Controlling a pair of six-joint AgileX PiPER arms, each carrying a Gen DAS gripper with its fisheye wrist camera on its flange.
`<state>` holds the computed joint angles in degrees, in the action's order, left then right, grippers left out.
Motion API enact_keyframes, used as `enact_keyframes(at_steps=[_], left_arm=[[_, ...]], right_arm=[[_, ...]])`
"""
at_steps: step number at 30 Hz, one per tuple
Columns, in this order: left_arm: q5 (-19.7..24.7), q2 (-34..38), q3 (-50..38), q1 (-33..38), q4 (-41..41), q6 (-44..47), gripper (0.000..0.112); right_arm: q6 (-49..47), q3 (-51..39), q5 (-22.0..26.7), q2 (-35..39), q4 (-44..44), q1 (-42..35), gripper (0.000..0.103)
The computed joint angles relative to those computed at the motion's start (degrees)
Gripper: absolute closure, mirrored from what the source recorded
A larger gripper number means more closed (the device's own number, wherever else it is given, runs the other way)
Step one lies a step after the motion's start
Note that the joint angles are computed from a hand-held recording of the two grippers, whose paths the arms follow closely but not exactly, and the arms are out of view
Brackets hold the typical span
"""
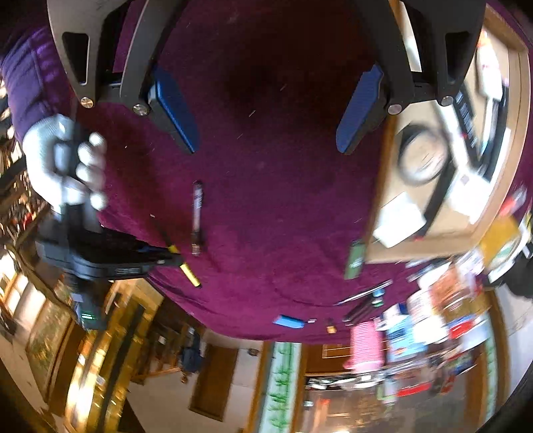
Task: Organize rigid objects
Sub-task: 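Grasp the clear-barrel black pen with the left gripper while the right gripper holds the yellow pen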
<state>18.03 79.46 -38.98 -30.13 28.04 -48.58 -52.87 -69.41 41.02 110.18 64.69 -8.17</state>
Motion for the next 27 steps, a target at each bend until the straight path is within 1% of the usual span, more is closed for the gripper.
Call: enact_keyframes(at_steps=[1,2,3,4,6,7,9,10,11,13,17,20,22,24,25,27], left_arm=[[0.57,3.4,-3.09,-1.39,2.23,-1.17,0.029],[0.81,5.52,-4.95,-2.28,4.34,-2.64,0.029],[0.94,8.22,-7.26,-3.18,6.56,-4.1,0.029],[1.13,12.02,-10.7,-3.76,6.78,-3.35,0.029],[1.22,17.33,-15.87,-3.49,1.92,3.01,0.029],[2.25,20.31,-18.99,-3.63,0.46,4.91,0.029],[4.75,25.38,-25.06,-3.9,-3.18,9.59,0.046],[5.64,27.69,-28.02,-3.74,-6.63,14.11,0.064],[6.83,29.82,-30.77,-3.77,-8.09,16.34,0.072],[9.06,33.97,-35.75,-4.15,-6.58,15.48,0.073],[10.31,39.58,-42.26,-4.01,-9.18,18.68,0.072],[9.27,41.36,-44.1,-4.83,-5.16,16.2,0.07],[8.98,41.38,-44.11,-4.48,-6.82,16.42,0.072],[8.59,40.75,-43.29,-4.02,-6.99,16.13,0.092],[8.39,40.19,-42.77,-3.39,-8.66,17.41,0.103],[5.45,38.06,-39.74,-1.49,-15.53,21.6,0.103]], right_arm=[[-5.13,2.4,3.53,-0.56,5.27,-3.51,0.094],[-8.26,3.9,5.67,-0.69,8.24,-5.86,0.094],[-9.88,5.06,6.5,-1.11,9.66,-6.94,0.094],[-12.44,6.3,7.94,-0.91,11.73,-8.98,0.094],[-13.79,6.95,9.58,0.16,13.68,-10.52,0.094],[-14.8,7.07,11.0,1.34,14.99,-11.52,0.094],[-16.4,7.49,12.73,2.83,17.22,-12.73,0.094],[-17.11,7.58,13.98,3.84,18.38,-13.44,0.094],[-16.93,7.35,14.53,4.55,18.66,-13.71,0.094],[-16.9,6.92,15.25,5.01,19.18,-14.29,0.094],[-18.87,8.06,15.02,4.03,20.02,-14.57,0.094],[-18.47,7.66,14.39,4.14,19.4,-13.78,0.094],[-18.74,7.72,13.73,3.92,19.12,-13.53,0.094],[-19.27,8.12,12.29,3.31,19.02,-12.9,0.094],[-19.47,8.23,11.54,3.19,19.0,-12.42,0.094],[-19.66,8.33,11.16,3.21,18.42,-12.43,0.094]])
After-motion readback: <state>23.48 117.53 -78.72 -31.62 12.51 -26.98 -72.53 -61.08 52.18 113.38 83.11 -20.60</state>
